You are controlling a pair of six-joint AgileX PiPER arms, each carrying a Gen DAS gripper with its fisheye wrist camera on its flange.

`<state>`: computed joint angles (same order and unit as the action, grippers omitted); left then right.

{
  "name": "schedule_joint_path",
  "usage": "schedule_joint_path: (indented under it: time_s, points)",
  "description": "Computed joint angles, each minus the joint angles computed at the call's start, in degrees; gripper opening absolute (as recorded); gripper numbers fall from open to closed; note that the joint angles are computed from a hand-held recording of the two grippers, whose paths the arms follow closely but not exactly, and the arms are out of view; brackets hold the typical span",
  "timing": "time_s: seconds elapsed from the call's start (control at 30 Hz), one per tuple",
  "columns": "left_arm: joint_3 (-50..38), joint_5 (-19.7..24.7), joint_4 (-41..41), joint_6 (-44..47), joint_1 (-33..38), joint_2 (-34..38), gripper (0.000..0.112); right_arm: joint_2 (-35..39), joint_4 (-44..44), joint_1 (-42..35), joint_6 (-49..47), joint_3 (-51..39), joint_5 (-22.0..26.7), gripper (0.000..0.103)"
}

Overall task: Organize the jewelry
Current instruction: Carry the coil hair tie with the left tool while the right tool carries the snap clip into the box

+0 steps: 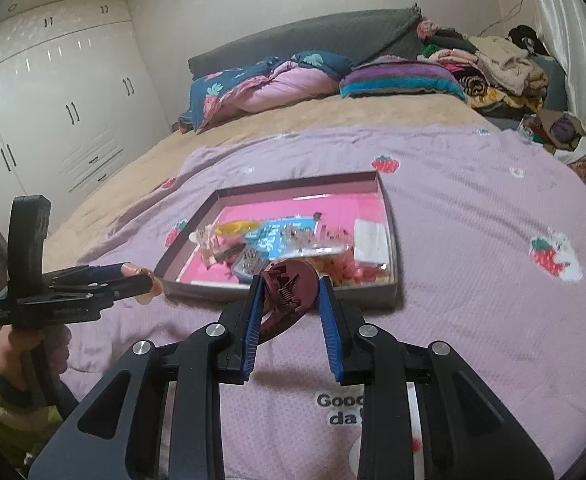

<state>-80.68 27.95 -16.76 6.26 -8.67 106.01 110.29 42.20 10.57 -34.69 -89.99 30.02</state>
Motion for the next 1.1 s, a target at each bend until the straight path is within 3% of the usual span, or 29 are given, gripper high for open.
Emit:
schedule_joint_path:
  time_s: [0.5, 1.1]
  points:
    - [-7.82, 2.82, 2.35, -1.04, 0.96, 2.54, 0.066, 1.94, -4.16, 0.19, 3.83, -9.40, 1.32, 0.027]
    - [-15.30, 6.12, 3.41, -2.34, 1.04, 9.02, 0.066, 13.95, -14.09, 0.18, 15.02, -33.16, 8.50, 0.027]
